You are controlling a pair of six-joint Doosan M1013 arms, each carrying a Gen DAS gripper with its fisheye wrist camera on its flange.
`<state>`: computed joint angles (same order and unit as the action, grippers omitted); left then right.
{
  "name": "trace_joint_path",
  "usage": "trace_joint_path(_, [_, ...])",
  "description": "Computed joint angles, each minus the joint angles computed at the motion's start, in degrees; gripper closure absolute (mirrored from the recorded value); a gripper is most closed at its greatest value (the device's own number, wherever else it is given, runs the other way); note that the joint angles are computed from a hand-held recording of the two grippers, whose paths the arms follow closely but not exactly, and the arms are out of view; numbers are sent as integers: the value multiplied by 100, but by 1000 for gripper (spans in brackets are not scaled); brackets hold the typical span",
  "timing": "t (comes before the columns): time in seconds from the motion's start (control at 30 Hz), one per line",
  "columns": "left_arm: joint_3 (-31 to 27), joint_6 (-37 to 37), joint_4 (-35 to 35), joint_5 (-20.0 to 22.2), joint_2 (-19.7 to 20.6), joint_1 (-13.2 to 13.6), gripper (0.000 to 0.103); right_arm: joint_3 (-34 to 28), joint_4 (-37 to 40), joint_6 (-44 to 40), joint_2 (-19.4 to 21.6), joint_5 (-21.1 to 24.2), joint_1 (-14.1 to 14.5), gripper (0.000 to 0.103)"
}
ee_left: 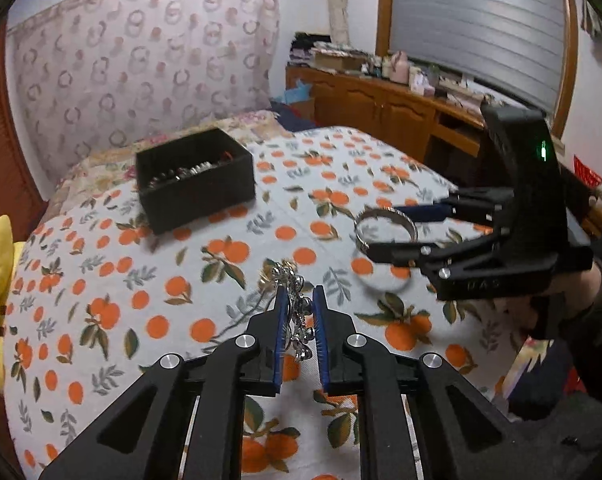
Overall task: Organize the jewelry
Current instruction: 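Lift the cuff and hairpins and carry both over the black box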
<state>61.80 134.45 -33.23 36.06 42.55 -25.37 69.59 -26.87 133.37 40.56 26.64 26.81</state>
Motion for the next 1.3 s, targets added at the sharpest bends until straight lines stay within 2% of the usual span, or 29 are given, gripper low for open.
trace_joint_path(0.53, [-409, -195, -327, -217, 107, 146, 95, -338, 250, -452, 124, -97, -24, 40])
trace_joint_path(0.73, [-867, -440, -132, -217, 270, 169, 95, -581, 409, -720, 203, -171, -81, 40])
trace_joint_path(0.97, [-1464, -764, 145, -154, 529, 178, 95, -1181, 830, -1370, 456, -45, -173, 40])
trace_joint_path(1.3, [-2760, -1556, 700, 324, 1175, 220, 95, -2522, 1486, -2359, 1141, 388, -309, 40])
